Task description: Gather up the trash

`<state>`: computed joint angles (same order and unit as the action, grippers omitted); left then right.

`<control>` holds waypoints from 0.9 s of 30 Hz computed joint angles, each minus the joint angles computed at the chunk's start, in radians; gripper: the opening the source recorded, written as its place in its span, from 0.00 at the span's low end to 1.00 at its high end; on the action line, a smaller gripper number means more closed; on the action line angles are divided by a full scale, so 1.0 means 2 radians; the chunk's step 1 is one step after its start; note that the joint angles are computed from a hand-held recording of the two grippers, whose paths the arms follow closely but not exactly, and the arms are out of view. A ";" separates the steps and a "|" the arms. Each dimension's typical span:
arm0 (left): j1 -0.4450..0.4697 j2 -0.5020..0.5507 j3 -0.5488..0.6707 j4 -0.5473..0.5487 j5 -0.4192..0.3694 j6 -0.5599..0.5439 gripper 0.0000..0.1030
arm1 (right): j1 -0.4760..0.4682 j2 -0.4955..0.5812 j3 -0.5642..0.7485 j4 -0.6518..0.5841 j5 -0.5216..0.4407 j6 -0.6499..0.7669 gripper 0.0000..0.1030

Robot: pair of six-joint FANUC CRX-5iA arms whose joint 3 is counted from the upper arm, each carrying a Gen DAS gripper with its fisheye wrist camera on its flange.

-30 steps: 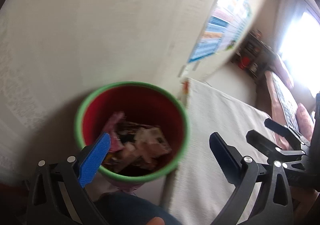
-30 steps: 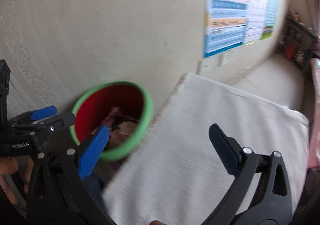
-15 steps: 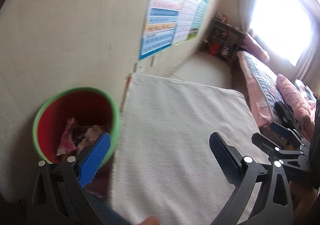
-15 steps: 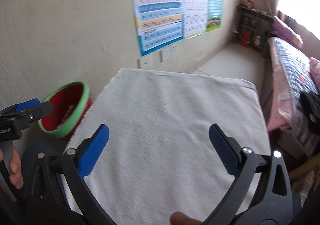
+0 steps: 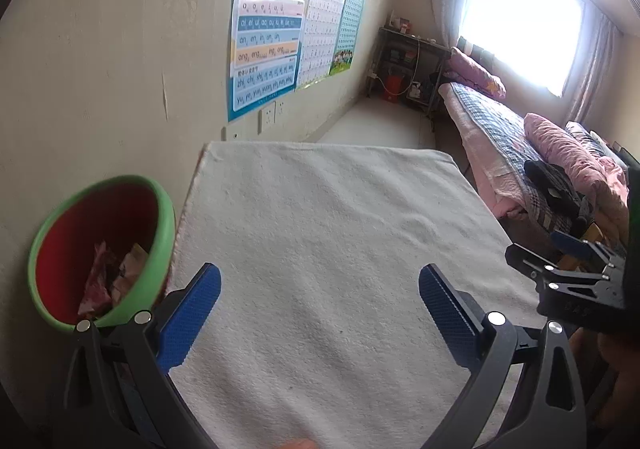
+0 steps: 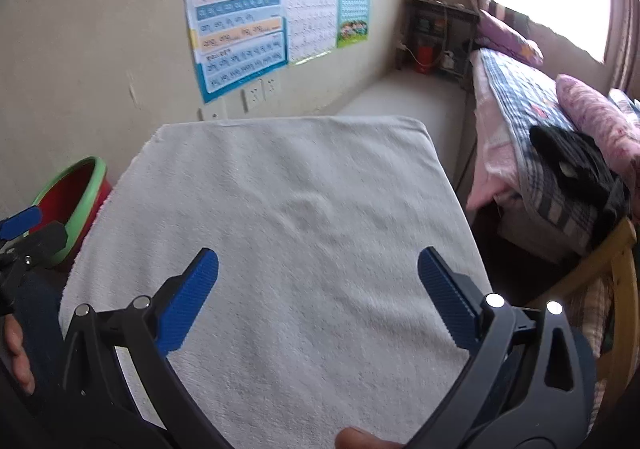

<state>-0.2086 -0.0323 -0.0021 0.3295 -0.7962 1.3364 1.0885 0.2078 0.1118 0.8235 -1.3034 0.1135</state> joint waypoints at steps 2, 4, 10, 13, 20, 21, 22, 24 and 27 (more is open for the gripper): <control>-0.002 -0.001 -0.005 0.001 0.003 -0.005 0.92 | -0.001 0.001 0.001 -0.011 0.000 0.000 0.95; -0.005 -0.001 -0.003 -0.010 0.005 0.005 0.92 | 0.001 0.003 0.001 -0.012 -0.003 -0.008 0.95; -0.003 0.007 0.003 -0.016 -0.009 0.016 0.92 | 0.003 0.004 0.002 -0.008 -0.011 -0.013 0.95; -0.005 0.005 0.000 -0.016 -0.005 0.010 0.92 | 0.004 0.004 0.002 -0.008 -0.011 -0.012 0.95; -0.009 0.005 0.001 -0.020 -0.005 0.005 0.92 | 0.004 0.003 0.001 -0.015 -0.011 -0.012 0.95; -0.009 0.005 0.002 -0.022 -0.005 0.007 0.92 | 0.004 0.003 0.001 -0.015 -0.011 -0.013 0.95; -0.010 0.006 0.003 -0.024 -0.006 0.009 0.92 | 0.004 0.004 0.002 -0.015 -0.012 -0.012 0.95; -0.011 0.008 0.006 -0.027 -0.009 0.011 0.92 | 0.004 0.003 0.002 -0.016 -0.012 -0.013 0.95; -0.014 0.012 0.011 -0.031 -0.012 0.012 0.92 | 0.004 0.002 0.001 -0.018 -0.010 -0.014 0.95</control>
